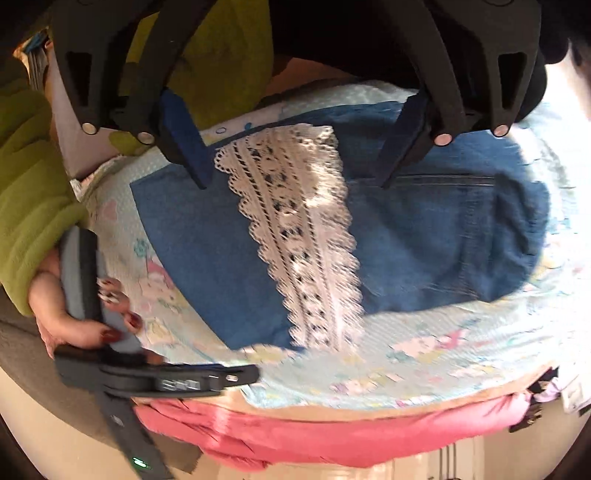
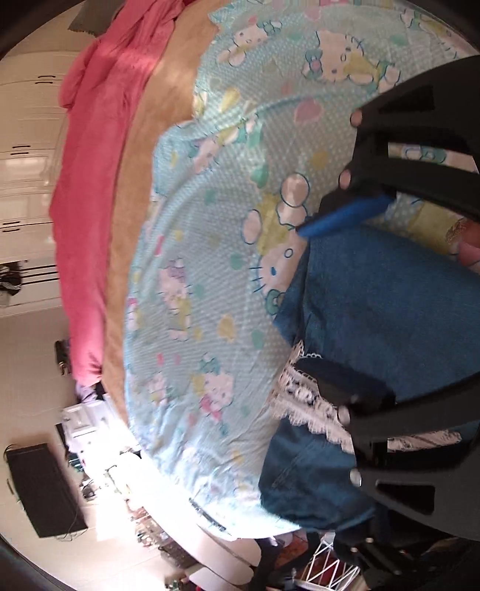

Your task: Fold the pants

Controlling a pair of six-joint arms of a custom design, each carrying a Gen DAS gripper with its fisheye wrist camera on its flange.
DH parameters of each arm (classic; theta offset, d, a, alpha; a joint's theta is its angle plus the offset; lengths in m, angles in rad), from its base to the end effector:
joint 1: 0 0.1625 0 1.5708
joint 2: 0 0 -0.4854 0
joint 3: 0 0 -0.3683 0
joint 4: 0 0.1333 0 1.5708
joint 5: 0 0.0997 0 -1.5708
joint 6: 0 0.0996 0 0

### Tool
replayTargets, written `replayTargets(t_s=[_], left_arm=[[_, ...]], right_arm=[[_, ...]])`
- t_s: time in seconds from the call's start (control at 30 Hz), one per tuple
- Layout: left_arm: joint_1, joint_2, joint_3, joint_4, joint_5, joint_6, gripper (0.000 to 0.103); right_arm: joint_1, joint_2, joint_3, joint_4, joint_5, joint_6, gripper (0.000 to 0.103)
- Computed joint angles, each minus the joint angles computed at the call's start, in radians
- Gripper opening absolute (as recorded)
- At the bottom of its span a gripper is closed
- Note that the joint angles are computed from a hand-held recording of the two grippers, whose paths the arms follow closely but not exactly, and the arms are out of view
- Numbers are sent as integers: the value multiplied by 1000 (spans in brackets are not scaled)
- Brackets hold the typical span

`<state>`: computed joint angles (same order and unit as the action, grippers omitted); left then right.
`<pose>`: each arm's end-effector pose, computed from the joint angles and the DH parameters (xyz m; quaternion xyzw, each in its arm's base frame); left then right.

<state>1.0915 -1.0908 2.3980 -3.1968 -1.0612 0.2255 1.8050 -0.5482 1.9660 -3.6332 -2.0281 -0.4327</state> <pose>-0.0425 -0.4761 0.1862 0.2922 0.9105 -0.1839 0.2274 0.2270 -0.5666 0.0399 0.2345 -0.8964 0.2857 0.2445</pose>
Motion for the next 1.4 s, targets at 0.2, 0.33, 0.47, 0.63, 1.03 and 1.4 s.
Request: replayTargets(t_s=[0.2, 0.33, 0.47, 0.63, 1.03, 1.4], left_arm=[[-25, -33, 15, -29, 55, -25, 93], [-37, -54, 23, -41, 95, -37, 93], [-34, -81, 28, -40, 121, -50, 93], [24, -136, 9, 9, 135, -110, 93], [204, -179, -76, 103, -3, -161, 79], [253, -132, -122, 137, -114, -169, 46]], right_arm=[[31, -21, 27, -43, 7, -14, 90], [46, -29, 37, -49, 10, -11, 95], [67, -32, 36, -35, 21, -23, 97], [103, -14, -9, 55, 70, -58, 98], [178, 146, -351, 616, 168, -127, 98], [177, 331, -716, 1105, 180, -64, 97]])
